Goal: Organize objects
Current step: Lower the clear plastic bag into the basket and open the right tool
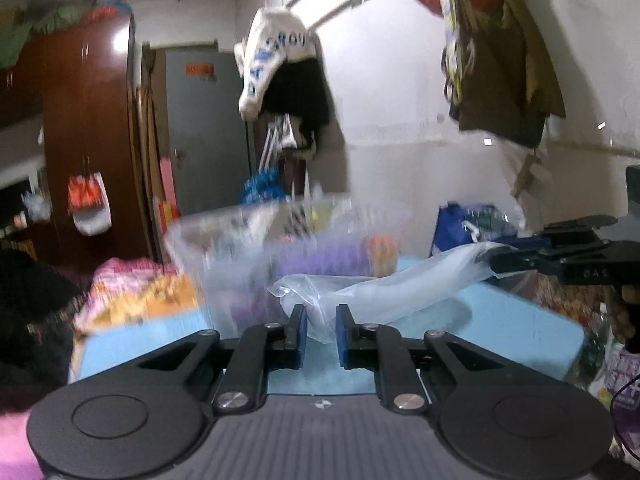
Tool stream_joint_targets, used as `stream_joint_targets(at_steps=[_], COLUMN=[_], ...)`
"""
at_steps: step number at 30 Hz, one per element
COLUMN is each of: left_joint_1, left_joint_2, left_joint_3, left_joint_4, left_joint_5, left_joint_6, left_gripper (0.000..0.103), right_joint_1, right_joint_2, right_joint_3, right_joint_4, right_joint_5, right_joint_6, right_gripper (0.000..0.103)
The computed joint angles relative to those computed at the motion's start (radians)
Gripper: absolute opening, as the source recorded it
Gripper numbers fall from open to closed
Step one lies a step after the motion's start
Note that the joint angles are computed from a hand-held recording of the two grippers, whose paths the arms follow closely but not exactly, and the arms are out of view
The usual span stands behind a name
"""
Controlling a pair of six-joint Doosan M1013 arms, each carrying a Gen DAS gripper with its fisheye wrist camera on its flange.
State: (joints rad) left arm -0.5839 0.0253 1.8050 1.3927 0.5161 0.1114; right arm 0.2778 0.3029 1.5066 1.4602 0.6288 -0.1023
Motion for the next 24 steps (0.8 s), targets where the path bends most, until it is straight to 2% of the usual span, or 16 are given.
stream_joint_targets(at_steps=[3, 7, 11, 16, 18, 19, 20, 21, 22, 23, 24], left_joint_1=[0.013, 0.045, 0.080, 0.110, 0.116, 0.115, 0.102, 0.091, 0.086, 0.090, 0.096], left_joint_2=[0.011, 0.053, 0.107, 0.145, 0.153, 0.159, 0.169, 0.185, 0.202, 0.205, 0.200], left_joint_3=[-0.066, -0.173, -0.262, -0.286, -0.279, -0.276, -0.271, -0.279, -0.293, -0.291, -0.278], left_joint_4=[-0.009, -0.098, -0.185, -0.243, -0.230, -0.204, -0.124, -0.074, -0.071, -0.068, -0.054], left_joint_5=[0.013, 0.040, 0.074, 0.070, 0.061, 0.072, 0.129, 0.205, 0.258, 0.258, 0.228], left_joint_6=[0.058, 0.180, 0.272, 0.296, 0.270, 0.249, 0.193, 0.156, 0.155, 0.140, 0.110], left_gripper=[0.018, 0.018, 0.018, 0.018, 0.019, 0.025, 0.036, 0.050, 0.079, 0.086, 0.085], right_joint_1=[0.012, 0.031, 0.045, 0.062, 0.062, 0.061, 0.059, 0.057, 0.059, 0.057, 0.058], right_joint_2=[0.019, 0.080, 0.167, 0.243, 0.255, 0.258, 0.259, 0.258, 0.258, 0.250, 0.240], right_joint_3=[-0.077, -0.219, -0.379, -0.482, -0.483, -0.477, -0.465, -0.457, -0.450, -0.429, -0.408], right_joint_4=[-0.005, -0.085, -0.217, -0.352, -0.351, -0.324, -0.279, -0.255, -0.253, -0.214, -0.175], right_joint_5=[-0.028, -0.059, -0.037, -0.029, -0.031, -0.033, -0.037, -0.045, -0.058, -0.076, -0.099], right_joint_6=[-0.008, 0.077, 0.247, 0.375, 0.370, 0.341, 0.296, 0.278, 0.287, 0.256, 0.220], right_gripper=[0.022, 0.022, 0.022, 0.022, 0.022, 0.026, 0.046, 0.061, 0.084, 0.090, 0.092])
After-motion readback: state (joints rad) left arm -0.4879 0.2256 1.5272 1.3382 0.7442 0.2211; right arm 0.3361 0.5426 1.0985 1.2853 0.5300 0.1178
